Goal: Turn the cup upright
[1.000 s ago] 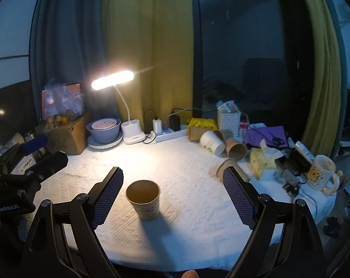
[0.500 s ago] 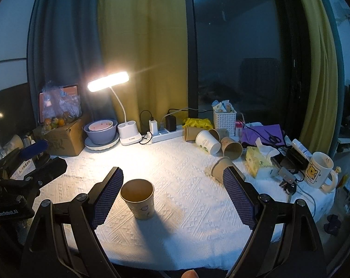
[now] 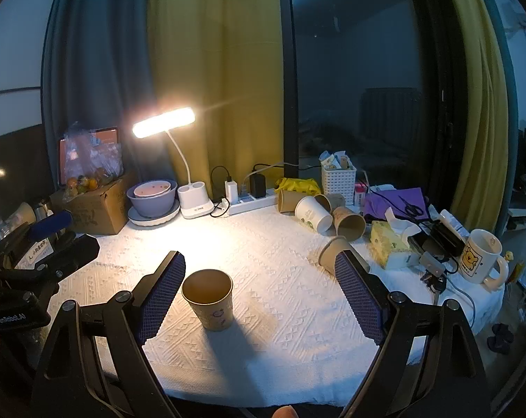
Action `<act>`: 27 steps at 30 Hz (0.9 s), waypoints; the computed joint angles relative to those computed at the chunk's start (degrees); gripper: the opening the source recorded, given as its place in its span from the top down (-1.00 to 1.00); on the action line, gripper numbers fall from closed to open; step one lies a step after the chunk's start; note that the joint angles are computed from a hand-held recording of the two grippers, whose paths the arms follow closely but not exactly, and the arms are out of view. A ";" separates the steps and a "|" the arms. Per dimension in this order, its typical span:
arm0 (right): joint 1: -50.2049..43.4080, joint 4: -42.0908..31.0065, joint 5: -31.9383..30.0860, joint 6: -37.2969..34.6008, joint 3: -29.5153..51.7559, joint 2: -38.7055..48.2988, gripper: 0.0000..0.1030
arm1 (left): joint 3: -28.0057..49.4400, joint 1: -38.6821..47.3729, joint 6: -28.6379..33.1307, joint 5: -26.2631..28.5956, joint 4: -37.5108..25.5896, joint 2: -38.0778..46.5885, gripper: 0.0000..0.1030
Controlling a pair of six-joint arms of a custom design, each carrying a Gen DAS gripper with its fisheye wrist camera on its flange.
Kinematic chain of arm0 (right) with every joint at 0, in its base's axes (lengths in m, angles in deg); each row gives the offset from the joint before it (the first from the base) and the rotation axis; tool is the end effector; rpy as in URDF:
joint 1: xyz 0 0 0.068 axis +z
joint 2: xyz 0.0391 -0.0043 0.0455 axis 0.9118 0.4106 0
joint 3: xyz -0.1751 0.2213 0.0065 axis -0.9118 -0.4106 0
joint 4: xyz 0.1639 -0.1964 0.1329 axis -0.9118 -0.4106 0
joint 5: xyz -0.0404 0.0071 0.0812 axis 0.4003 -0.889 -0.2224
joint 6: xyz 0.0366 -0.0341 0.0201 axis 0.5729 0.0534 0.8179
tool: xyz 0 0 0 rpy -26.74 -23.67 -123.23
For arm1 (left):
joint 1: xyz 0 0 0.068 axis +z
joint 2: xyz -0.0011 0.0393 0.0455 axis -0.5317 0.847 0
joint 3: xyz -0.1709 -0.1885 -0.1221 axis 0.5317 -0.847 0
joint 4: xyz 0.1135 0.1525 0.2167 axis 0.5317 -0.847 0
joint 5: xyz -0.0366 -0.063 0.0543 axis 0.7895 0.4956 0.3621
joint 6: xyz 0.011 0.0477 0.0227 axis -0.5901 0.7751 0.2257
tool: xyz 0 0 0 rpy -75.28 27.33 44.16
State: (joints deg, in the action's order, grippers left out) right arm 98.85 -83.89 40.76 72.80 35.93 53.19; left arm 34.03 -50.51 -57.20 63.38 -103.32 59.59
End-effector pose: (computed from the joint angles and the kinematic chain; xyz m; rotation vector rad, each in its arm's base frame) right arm 0.2002 0.1247 0.3459 -0.3852 1.9609 0.3036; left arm 0.1425 -0.0392 0.3489 0.0309 1.8722 -0.1020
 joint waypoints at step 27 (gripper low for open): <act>1.54 0.55 1.09 0.49 -0.72 0.51 -0.75 | -0.77 -2.15 -0.74 -1.86 -0.08 -0.47 -0.85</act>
State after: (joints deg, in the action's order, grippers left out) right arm 100.39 -83.34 41.85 73.29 35.21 53.70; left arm 33.26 -52.66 -57.94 61.52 -103.40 59.12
